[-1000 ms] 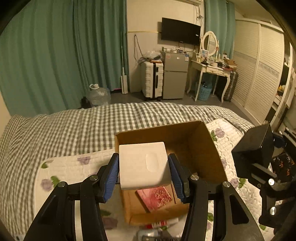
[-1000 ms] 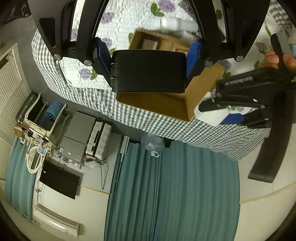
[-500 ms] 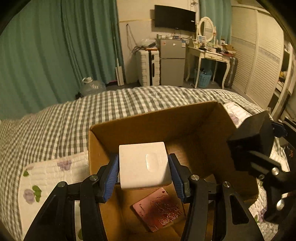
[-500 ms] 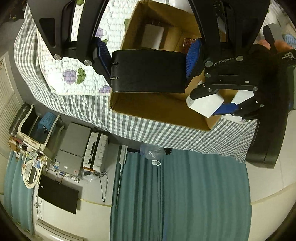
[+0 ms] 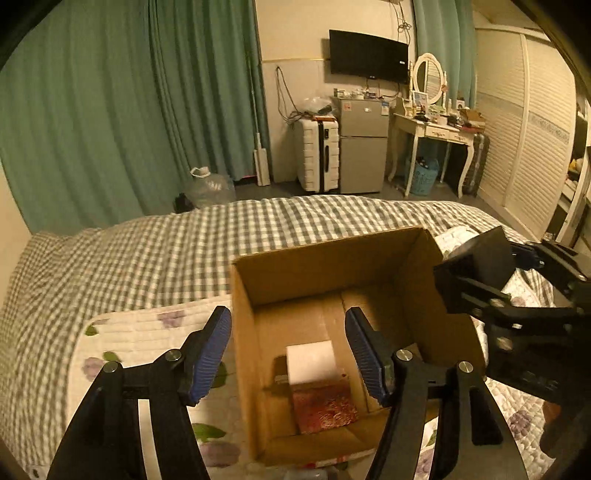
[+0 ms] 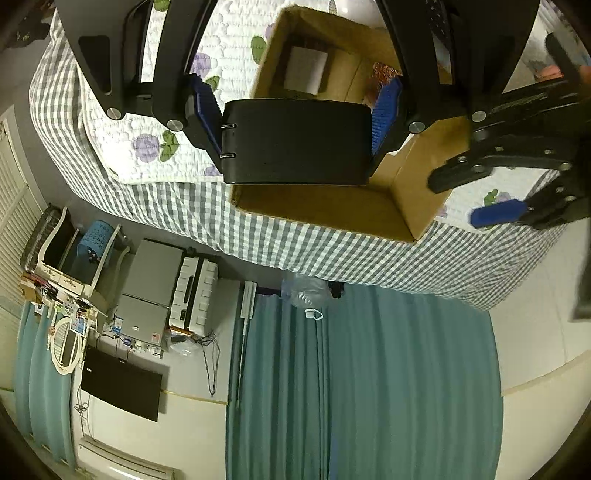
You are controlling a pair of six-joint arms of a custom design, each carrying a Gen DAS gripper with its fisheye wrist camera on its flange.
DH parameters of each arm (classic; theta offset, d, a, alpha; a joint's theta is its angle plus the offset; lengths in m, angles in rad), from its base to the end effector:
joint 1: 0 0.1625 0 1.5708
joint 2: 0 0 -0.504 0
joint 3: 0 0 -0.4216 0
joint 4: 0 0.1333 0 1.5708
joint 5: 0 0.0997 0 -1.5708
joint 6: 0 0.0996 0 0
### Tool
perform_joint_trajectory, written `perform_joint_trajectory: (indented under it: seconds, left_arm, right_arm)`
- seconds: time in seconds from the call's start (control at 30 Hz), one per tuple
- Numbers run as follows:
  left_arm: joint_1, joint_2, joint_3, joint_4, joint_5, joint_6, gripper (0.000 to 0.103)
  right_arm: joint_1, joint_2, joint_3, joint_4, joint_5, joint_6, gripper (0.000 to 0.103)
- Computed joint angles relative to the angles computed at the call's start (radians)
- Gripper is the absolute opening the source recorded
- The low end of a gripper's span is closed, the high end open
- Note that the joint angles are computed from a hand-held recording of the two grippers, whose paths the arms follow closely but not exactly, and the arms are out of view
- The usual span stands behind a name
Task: Organize rigid objects
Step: 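Lower the white charger and black adapter into the box, opening both grippers, then grasp the black remote with the right gripper while the left gripper grasps the blue earbud case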
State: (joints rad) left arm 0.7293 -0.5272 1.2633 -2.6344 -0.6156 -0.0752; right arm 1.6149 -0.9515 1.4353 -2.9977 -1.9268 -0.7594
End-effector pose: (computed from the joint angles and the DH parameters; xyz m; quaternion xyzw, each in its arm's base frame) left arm -0.4989 -0.7337 0.1106 0.2581 0.8407 -0.3305 0.3426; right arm 0.1338 -0.7948 0.4027 0.2688 -0.8384 0.3636 0.3043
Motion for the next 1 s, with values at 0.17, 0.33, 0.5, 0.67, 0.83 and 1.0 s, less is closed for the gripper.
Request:
perform_joint_trajectory:
  seconds: [0.17,0.33,0.5,0.67,0.83,1.0]
  left_arm:
    - [0.014,-0.005,-0.001,0.014,0.006,-0.041,0.067]
    - [0.027,-0.002,0.006,0.024,-0.002,-0.055,0.067]
    - [0.032,-0.008,0.018,0.035,-0.006,-0.078,0.067]
    - [0.017,-0.03,0.04,0.045,-0.003,-0.104,0.067]
    - [-0.018,-0.094,0.102,0.091,0.001,-0.177,0.067]
    - [-0.068,-0.185,0.204,0.144,0.013,-0.25,0.067]
  right_arm:
    - [-0.003,0.062,-0.065,0.035,-0.038,-0.002,0.068]
    - [-0.019,0.129,-0.129,0.065,-0.087,-0.006,0.068]
    - [-0.023,0.154,-0.137,-0.015,-0.065,-0.045,0.08]
    - [-0.022,0.109,-0.111,0.035,-0.054,0.021,0.081]
    - [-0.001,0.008,0.009,0.002,-0.033,0.016,0.081]
    - [0.037,-0.112,0.158,-0.011,-0.023,0.019,0.083]
